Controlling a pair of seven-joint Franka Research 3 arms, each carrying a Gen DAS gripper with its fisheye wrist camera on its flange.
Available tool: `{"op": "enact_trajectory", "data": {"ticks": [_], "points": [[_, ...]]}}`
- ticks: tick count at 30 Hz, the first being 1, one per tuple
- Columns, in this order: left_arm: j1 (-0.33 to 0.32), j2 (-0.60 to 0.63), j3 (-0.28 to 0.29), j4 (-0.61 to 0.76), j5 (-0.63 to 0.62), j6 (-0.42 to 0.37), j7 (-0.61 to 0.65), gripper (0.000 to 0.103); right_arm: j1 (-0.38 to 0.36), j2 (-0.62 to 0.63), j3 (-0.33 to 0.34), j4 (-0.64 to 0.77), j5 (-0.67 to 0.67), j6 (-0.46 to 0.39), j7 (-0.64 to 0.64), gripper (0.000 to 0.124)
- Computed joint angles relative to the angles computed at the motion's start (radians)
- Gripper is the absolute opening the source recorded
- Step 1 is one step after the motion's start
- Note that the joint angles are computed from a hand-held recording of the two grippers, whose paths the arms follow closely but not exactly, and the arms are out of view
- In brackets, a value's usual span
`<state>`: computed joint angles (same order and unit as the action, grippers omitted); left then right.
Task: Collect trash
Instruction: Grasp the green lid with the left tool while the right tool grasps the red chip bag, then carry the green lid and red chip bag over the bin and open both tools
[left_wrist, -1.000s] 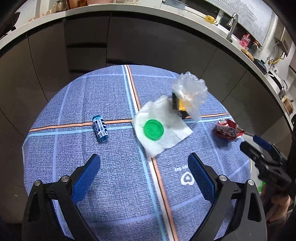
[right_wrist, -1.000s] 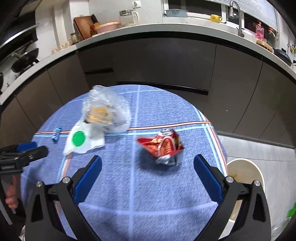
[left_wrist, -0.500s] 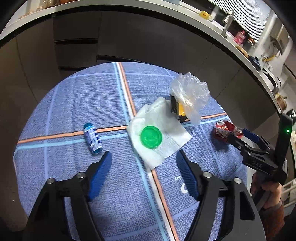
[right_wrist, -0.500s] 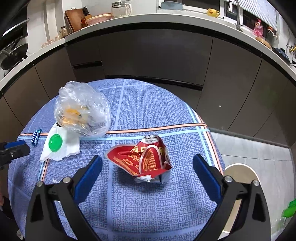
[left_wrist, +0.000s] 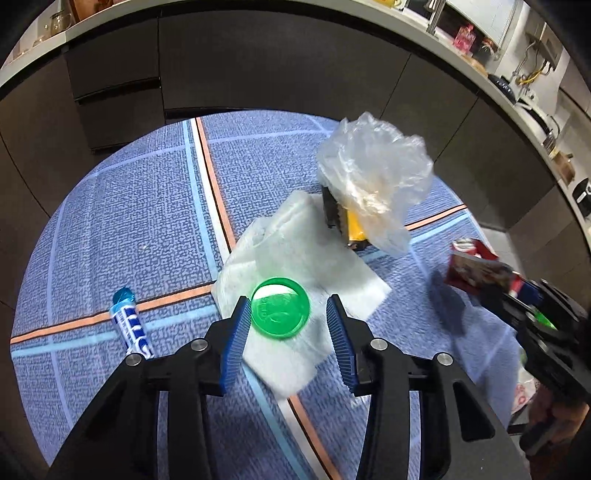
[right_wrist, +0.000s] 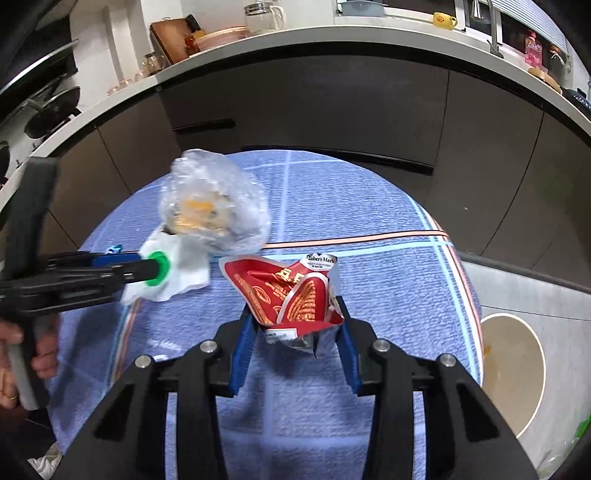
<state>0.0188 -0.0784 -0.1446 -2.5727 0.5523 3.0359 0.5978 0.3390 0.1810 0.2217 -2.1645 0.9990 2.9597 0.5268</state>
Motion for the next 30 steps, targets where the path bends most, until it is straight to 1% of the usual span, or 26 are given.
{"op": "enact_trajectory", "data": {"ticks": [1,2,4,5,7,10,14,19,22,30], "points": [[0.017,0.010,-0.013,0.016,0.058,-0.018,-0.048,0.041,0.001,-0.004,0.002,-0.003,0.002,-0.003,0.000,0.041],[0.020,0.019,-0.014,0.028,0.090,-0.033,-0.069,0.041,0.001,-0.010,0.004,-0.008,0.008,-0.009,-0.004,0.041],[0.013,0.034,-0.004,0.040,0.098,-0.038,-0.074,0.041,0.005,-0.021,0.004,-0.018,0.017,-0.012,-0.015,0.041],[0.014,0.037,-0.001,0.044,0.126,-0.039,-0.097,0.041,0.008,-0.026,0.003,-0.023,0.020,-0.009,-0.019,0.041],[0.009,0.040,0.006,0.048,0.144,-0.043,-0.108,0.041,0.013,-0.029,0.001,-0.026,0.031,-0.010,-0.029,0.041],[0.006,0.043,0.011,0.056,0.191,-0.063,-0.141,0.036,0.020,-0.037,0.000,-0.032,0.052,-0.011,-0.044,0.041],[0.000,0.037,0.022,0.042,0.154,-0.047,-0.109,0.035,0.027,-0.046,-0.005,-0.040,0.075,-0.013,-0.062,0.041],[0.010,0.005,0.012,0.025,0.203,-0.044,-0.166,0.034,0.030,-0.067,-0.012,-0.053,0.128,-0.018,-0.107,0.041],[0.015,-0.046,-0.009,0.003,0.230,-0.057,-0.202,0.034,0.040,-0.091,-0.016,-0.068,0.176,-0.015,-0.146,0.041],[0.015,-0.157,-0.057,-0.028,0.195,-0.087,-0.199,0.034,0.067,-0.162,-0.049,-0.104,0.297,-0.027,-0.244,0.041]]}}
